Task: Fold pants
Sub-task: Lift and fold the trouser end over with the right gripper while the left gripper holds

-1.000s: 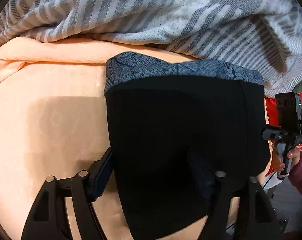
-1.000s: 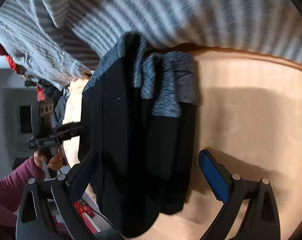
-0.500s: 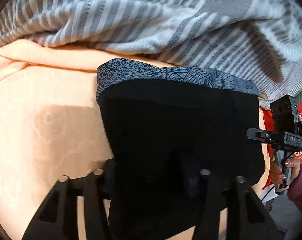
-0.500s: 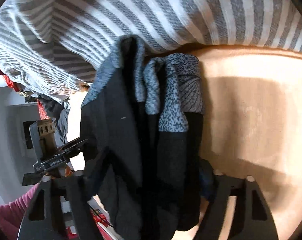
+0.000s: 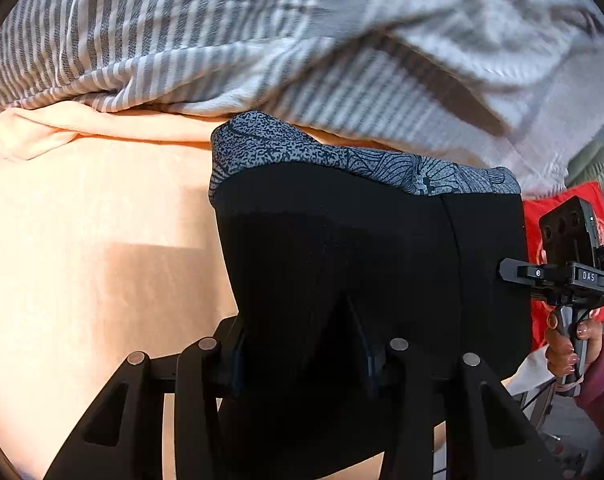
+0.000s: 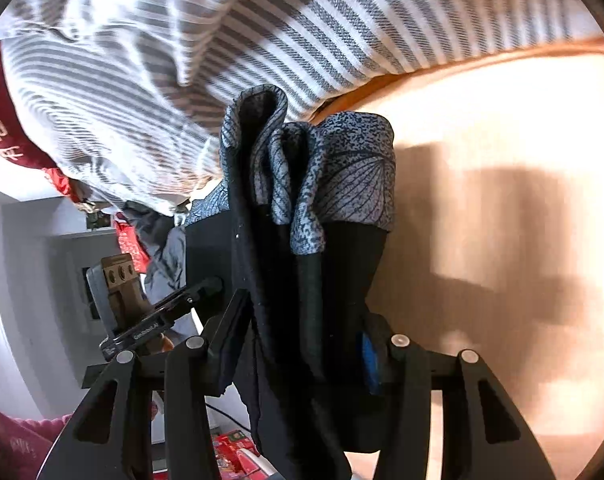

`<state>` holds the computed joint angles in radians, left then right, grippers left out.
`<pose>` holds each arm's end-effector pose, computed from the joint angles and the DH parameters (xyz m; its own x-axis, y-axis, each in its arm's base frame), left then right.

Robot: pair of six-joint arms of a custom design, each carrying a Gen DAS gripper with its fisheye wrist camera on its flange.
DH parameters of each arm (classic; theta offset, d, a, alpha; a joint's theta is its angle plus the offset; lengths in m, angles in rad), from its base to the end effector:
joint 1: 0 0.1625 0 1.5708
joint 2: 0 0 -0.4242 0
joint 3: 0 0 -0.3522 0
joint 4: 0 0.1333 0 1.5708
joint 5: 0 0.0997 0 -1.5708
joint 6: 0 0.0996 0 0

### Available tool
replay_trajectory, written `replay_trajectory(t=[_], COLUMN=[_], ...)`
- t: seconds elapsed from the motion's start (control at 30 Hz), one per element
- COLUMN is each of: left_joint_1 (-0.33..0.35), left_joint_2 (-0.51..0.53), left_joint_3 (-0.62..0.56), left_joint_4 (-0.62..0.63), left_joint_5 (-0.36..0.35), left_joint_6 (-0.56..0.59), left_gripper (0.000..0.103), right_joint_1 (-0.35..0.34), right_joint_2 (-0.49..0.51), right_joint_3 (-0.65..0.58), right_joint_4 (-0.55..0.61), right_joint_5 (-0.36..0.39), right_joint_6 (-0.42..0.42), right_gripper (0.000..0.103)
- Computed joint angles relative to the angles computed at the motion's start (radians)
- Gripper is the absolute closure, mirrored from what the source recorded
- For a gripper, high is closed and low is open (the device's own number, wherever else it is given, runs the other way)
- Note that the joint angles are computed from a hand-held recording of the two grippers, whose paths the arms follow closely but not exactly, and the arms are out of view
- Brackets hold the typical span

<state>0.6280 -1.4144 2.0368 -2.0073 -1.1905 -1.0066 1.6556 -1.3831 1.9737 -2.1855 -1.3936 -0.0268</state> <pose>-0.2504 -0.3923 0.2669 -0.9341 -0.0646 -0.3513 0.0112 0.9778 -0.2094 0.1904 -0.4592 0.2875 -0.9778 -0.1143 -0.1755 -0.1109 0.9934 -0.0288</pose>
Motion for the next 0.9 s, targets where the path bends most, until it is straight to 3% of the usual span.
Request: replay_trajectory(t=[0.27,0.47,0.5,0.6,0.63,0.7,0.8,0.9], left_joint_1=[-0.130,-0.183,-0.195,-0.208,-0.205,-0.206,-0.219,-0.239], left_joint_2=[0.037,0.073,0.078,0.123,0.133,0.133,0.119,0.095], left_joint_3=[0.056,0.137,0.145,0.114,0.102,0.084,0.033,-0.018], left_joint_4=[-0.001,-0.039,-0.036,0.053,0.068,0.096,0.205,0.303], left_joint_5=[-0.044,-0.056,-0.039,0.018,0.018,0.012,0.031,0.046], left_joint_6=[-0.188,-0.280,-0.296,-0.323,-0.318,-0.316,-0.306,-0.291], left_gripper=[0.059,0.059,0.054,0.027,0.027,0.027,0.027,0.027], right_joint_1=[-0.072,-0.105,-0.104,-0.091,-0.092,-0.074,0.007,0.106], right_joint_2=[-0.170,-0.198,-0.198,-0.195,-0.198,-0.208,-0.216,-0.221], right_joint_3=[0.100,0.169,0.185,0.217,0.228,0.245,0.245,0.214], right_joint_4=[0.098,0.104,0.090,0.020,-0.003,-0.036,-0.059,-0.026], right_joint_5=[0.017,-0.018,-0.035,-0.091,-0.094,-0.119,-0.212,-0.367], right_joint_6=[-0.030,-0.058,-0.060,-0.044,-0.015,0.026,0.100,0.159], right_gripper=[0.051,0.051,0.051,0.047,0.045,0.043,0.040,0.040])
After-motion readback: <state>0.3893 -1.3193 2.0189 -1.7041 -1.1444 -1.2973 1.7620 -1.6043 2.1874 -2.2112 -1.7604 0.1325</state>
